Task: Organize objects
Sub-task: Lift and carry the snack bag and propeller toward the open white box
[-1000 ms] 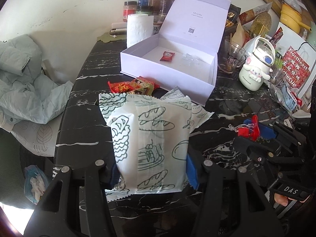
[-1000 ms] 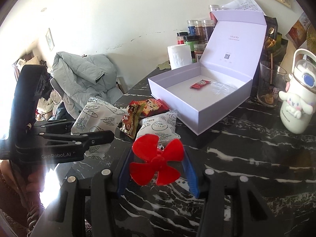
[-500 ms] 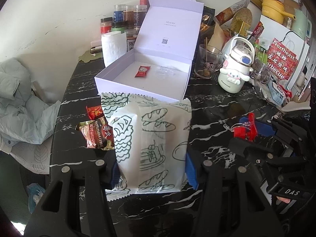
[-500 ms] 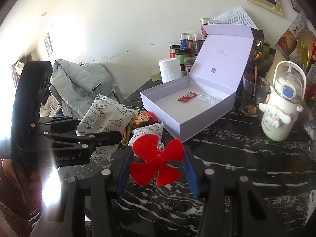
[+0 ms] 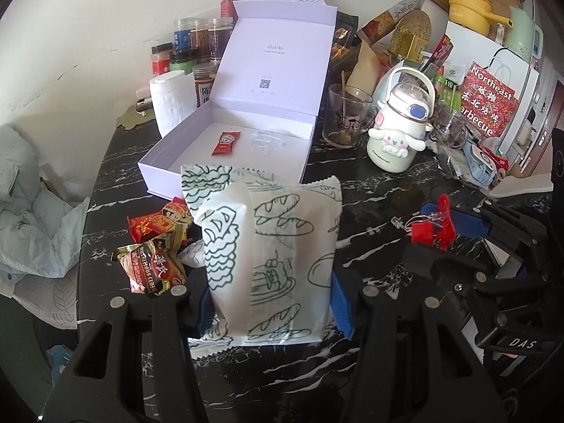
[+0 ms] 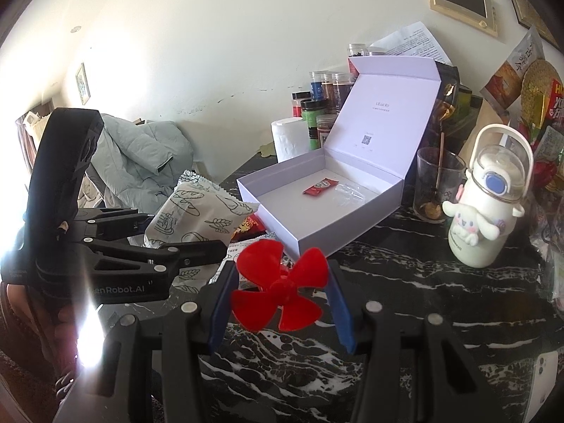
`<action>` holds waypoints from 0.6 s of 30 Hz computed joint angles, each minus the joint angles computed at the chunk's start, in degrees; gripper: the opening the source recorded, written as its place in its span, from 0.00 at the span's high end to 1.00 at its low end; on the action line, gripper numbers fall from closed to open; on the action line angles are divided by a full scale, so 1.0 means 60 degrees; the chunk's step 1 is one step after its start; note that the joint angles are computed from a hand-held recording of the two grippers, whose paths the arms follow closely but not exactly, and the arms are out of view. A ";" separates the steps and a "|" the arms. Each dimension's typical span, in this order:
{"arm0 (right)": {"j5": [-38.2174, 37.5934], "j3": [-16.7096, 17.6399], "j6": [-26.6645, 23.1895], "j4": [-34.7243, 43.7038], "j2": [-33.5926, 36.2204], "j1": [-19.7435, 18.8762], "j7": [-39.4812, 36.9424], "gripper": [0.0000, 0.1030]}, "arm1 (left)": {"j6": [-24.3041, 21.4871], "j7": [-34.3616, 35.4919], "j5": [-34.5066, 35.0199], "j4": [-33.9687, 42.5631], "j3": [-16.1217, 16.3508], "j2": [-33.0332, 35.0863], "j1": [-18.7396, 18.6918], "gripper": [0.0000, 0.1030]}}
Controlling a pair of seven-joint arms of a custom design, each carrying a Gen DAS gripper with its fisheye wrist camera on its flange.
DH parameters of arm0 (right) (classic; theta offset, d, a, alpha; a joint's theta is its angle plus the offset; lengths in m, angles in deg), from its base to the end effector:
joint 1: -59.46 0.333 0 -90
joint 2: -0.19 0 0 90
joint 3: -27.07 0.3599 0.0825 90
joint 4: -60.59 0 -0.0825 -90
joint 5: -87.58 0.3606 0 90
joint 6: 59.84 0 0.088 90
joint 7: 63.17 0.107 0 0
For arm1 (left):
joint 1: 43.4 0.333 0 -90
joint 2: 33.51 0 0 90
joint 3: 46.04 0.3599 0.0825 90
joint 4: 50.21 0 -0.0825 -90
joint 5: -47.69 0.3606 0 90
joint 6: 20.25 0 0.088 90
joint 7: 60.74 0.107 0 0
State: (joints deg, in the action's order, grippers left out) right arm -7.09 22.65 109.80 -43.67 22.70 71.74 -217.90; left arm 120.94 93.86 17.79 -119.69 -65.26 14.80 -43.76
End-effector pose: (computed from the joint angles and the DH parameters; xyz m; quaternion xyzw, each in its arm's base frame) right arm 0.6294 0.1606 0.4059 -0.5286 0.7113 -0.3115 0.3430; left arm 0.7840 -0.1756 0.3737 -0.2800 0.8866 -0.3611 0.0719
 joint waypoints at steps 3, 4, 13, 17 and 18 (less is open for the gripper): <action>0.0084 -0.0031 -0.0035 0.0084 0.0006 -0.0022 -0.0178 0.51 | -0.0117 -0.0094 0.0102 0.0289 0.0037 0.0133 -0.0096 0.51; 0.0113 -0.0047 -0.0024 0.0121 0.0017 -0.0030 -0.0249 0.51 | -0.0164 -0.0137 0.0147 0.0412 0.0053 0.0196 -0.0135 0.51; 0.1025 -0.0325 0.0260 0.0651 0.0304 -0.0055 -0.1477 0.51 | -0.0763 -0.0527 0.0444 0.1775 0.0067 0.0840 -0.0355 0.51; 0.1489 -0.0586 0.0349 0.0933 0.0435 0.0037 -0.2145 0.51 | -0.0964 -0.0723 0.0601 0.2542 0.0108 0.1164 -0.0517 0.51; 0.1744 -0.0626 0.0298 0.0983 0.0456 0.0042 -0.2469 0.51 | -0.1011 -0.0784 0.0630 0.2787 0.0101 0.1278 -0.0559 0.51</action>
